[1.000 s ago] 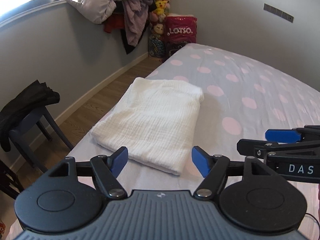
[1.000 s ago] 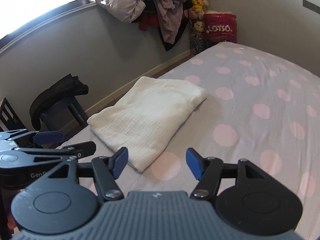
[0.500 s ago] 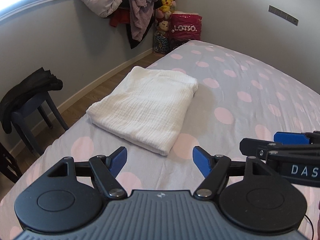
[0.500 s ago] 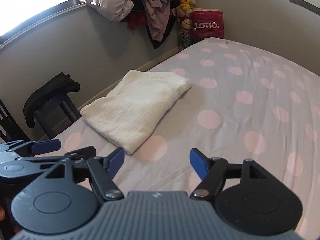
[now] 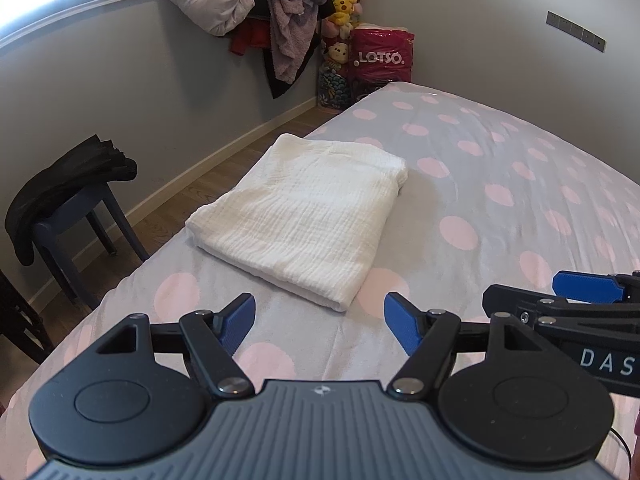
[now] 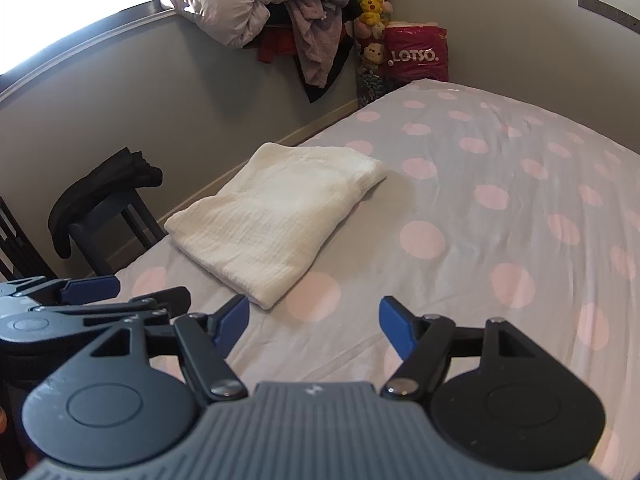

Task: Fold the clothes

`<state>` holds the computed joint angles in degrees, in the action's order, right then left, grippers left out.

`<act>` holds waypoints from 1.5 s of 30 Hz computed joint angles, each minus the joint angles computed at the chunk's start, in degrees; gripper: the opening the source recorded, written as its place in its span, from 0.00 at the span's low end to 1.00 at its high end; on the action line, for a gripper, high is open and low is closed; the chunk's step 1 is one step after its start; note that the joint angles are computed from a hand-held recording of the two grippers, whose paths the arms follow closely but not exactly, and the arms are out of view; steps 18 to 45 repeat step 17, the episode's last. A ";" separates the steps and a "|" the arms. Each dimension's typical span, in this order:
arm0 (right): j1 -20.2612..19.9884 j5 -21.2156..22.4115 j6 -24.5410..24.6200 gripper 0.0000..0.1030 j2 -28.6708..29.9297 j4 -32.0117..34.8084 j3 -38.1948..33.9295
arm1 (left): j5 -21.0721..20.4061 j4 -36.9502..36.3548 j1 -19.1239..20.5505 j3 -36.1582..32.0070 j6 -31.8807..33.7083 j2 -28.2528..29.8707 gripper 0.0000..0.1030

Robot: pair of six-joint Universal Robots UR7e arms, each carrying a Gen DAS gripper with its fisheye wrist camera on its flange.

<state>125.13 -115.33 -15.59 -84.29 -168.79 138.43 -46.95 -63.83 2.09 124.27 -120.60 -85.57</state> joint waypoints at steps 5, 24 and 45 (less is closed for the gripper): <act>0.01 0.24 -0.02 0.72 -0.29 0.22 0.14 | -0.27 0.61 -0.16 -0.29 -0.63 -0.07 0.66; 0.01 0.97 0.30 0.72 -1.07 1.01 0.32 | -0.36 3.35 -1.83 -0.77 -3.15 1.36 0.64; 0.01 0.97 0.30 0.72 -1.07 1.01 0.32 | -0.36 3.35 -1.83 -0.77 -3.15 1.36 0.64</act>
